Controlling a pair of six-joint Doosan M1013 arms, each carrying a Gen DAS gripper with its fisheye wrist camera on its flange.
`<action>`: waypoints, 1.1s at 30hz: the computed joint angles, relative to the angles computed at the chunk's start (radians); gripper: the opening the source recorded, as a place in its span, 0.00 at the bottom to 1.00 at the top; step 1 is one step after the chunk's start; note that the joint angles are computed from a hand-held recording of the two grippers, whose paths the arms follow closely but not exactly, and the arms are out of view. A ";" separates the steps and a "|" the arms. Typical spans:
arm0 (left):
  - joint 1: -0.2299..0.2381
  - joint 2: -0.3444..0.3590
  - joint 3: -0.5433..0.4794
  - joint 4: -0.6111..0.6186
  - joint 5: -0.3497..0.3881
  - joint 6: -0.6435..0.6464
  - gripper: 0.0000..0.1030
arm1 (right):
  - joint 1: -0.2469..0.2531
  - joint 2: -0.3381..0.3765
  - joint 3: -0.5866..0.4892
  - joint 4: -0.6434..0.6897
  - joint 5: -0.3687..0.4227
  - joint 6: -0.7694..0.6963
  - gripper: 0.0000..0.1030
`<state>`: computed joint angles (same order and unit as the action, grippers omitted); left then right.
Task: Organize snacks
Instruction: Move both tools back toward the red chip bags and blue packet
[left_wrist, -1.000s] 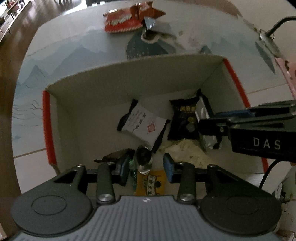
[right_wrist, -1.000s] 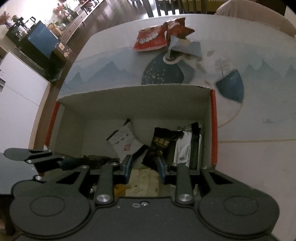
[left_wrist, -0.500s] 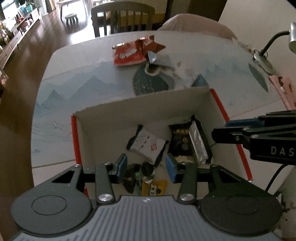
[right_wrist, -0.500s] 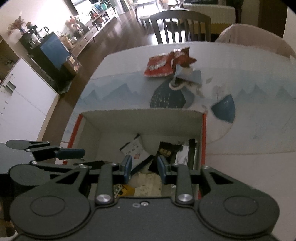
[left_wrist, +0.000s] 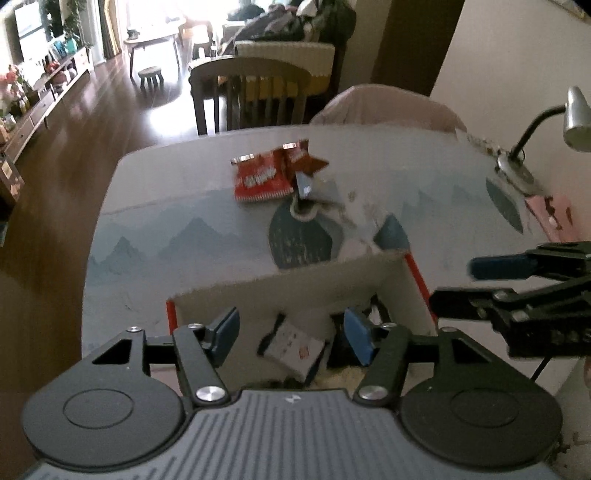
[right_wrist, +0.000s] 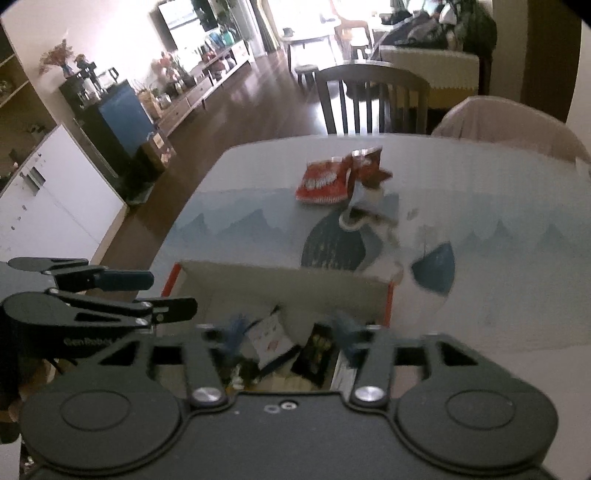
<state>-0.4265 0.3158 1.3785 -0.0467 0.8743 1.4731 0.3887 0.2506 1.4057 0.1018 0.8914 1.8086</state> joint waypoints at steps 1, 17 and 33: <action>0.000 0.003 -0.007 0.007 -0.003 -0.001 0.61 | -0.002 -0.002 0.000 -0.010 -0.015 -0.001 0.80; 0.010 0.178 -0.309 0.093 0.078 -0.047 0.79 | -0.106 0.114 -0.173 0.081 0.066 -0.316 0.97; 0.032 0.566 -0.902 0.109 0.476 -0.134 0.79 | -0.170 0.362 -0.460 0.096 0.228 -0.639 0.96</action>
<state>-0.3944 0.8815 0.4760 0.0627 1.3504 1.3387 0.2185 0.6130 0.9454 0.1978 1.1194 1.1699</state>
